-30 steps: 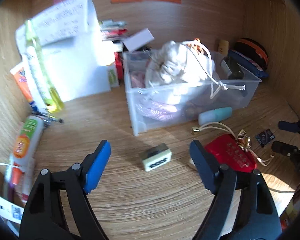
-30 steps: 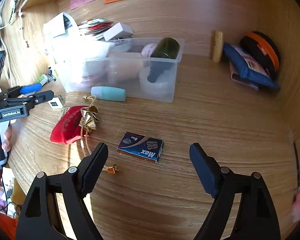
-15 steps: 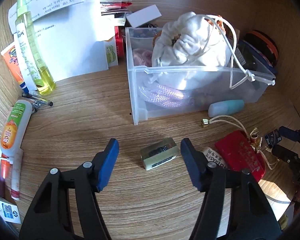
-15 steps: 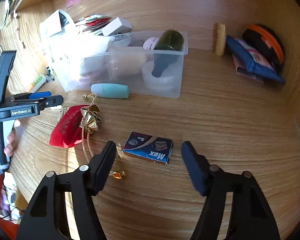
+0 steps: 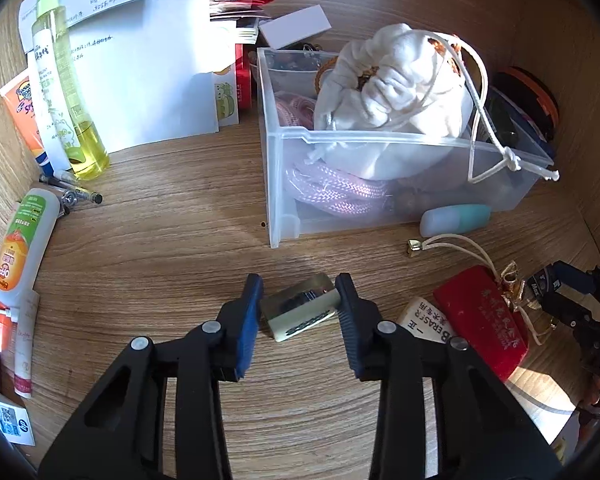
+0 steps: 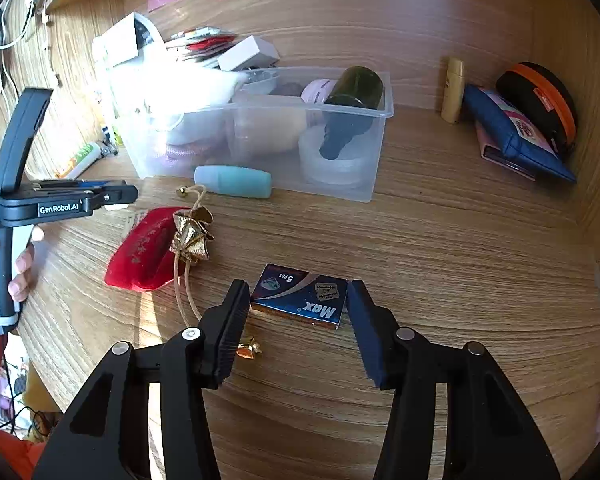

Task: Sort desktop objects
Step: 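Move both grippers back toward the blue Max box and small beige block, then grasp the small beige block with the left gripper while the right grasps the blue Max box, then carry the block and Max box into the clear box and release both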

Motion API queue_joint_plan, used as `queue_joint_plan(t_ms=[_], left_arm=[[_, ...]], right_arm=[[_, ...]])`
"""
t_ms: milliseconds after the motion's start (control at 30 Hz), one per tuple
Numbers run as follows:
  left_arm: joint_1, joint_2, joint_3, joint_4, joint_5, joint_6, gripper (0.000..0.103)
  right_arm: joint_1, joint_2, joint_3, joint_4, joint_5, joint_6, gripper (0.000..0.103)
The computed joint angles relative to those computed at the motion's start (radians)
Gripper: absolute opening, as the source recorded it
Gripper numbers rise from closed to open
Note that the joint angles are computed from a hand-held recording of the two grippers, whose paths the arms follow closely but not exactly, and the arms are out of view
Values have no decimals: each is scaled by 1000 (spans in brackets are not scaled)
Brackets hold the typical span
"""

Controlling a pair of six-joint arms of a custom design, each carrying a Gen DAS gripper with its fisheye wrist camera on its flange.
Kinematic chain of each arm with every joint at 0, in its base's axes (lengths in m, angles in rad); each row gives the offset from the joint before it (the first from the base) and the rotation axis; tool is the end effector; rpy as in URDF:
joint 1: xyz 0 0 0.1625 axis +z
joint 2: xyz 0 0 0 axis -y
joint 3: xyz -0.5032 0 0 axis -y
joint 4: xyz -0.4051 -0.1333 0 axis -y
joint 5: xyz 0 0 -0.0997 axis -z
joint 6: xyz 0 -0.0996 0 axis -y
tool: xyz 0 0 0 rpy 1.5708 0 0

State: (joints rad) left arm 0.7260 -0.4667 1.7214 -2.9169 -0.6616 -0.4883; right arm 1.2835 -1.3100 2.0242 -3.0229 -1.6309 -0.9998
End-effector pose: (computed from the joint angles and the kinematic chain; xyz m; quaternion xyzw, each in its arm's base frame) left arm -0.3680 -0.6100 -0.0480 0.1394 0.8868 -0.3035 0.3194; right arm -0.0413 -0.5889 0.3769 0.3150 -0.8775 0.2716 0.2387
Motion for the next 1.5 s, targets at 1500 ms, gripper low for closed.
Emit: queue_joint_plan(t_ms=[1500], left_arm=[[-28,0,-62,-410,89,284,36]], right_arm=[[100,43,-210,112,148,57,47]])
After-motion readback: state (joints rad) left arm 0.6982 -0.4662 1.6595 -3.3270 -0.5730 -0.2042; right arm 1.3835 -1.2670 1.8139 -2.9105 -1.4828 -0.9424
